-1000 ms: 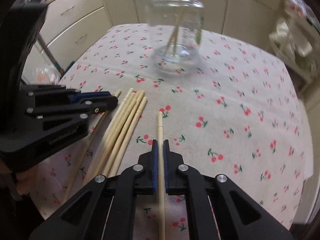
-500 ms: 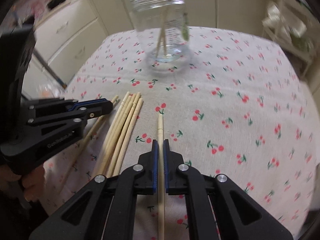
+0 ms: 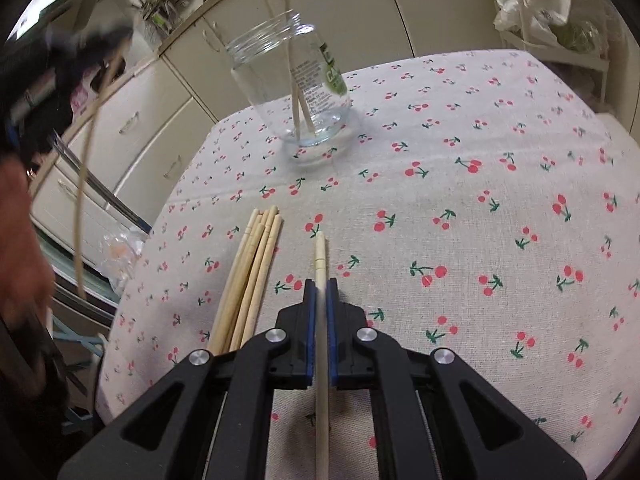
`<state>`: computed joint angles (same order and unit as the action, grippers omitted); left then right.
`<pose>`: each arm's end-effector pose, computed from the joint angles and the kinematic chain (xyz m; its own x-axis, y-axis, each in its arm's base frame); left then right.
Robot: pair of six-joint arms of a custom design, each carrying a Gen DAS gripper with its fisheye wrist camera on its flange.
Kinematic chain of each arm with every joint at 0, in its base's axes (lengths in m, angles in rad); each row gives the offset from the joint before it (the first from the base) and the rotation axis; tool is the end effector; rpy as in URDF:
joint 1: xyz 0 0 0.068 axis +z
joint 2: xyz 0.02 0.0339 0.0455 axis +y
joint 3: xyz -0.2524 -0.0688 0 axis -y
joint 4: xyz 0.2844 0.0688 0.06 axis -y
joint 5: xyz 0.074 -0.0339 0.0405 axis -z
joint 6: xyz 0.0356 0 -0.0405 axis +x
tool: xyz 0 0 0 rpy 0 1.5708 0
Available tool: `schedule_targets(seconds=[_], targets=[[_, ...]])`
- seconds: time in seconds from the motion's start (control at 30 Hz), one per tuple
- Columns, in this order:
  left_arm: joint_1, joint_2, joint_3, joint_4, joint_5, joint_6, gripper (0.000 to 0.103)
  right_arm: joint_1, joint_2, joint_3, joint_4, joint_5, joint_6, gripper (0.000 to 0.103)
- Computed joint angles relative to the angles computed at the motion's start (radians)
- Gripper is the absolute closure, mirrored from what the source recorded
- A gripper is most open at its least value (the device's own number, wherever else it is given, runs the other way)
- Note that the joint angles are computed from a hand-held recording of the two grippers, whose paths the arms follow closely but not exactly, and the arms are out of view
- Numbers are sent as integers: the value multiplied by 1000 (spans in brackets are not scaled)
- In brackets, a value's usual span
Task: Organize utensils
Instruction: 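Carry the stick into the jar and open the left tool while the right tool holds its stick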
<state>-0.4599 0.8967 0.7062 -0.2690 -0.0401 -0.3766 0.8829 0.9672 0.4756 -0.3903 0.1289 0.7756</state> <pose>0.2258 -0.1103 0.2672 -0.5208 -0.1521 -0.8400 0.2363 0.9199 -0.3131 0.1466 0.1711 0.1556 -0.8501 0.0592 -0.5234 -0.1669 0.9122 0.3742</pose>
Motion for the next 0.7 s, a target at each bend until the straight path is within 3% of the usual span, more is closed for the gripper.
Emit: schedule_targets(seconds=[0.13, 0.43, 0.7], targets=[[17, 61, 76, 75, -23, -21, 98, 23, 64, 67, -63, 36, -40, 97], [54, 260, 243, 204, -74, -91, 98, 7, 23, 26, -31, 11, -29, 97], [17, 406, 305, 340, -198, -93, 98, 4, 25, 23, -23, 6, -42, 97]])
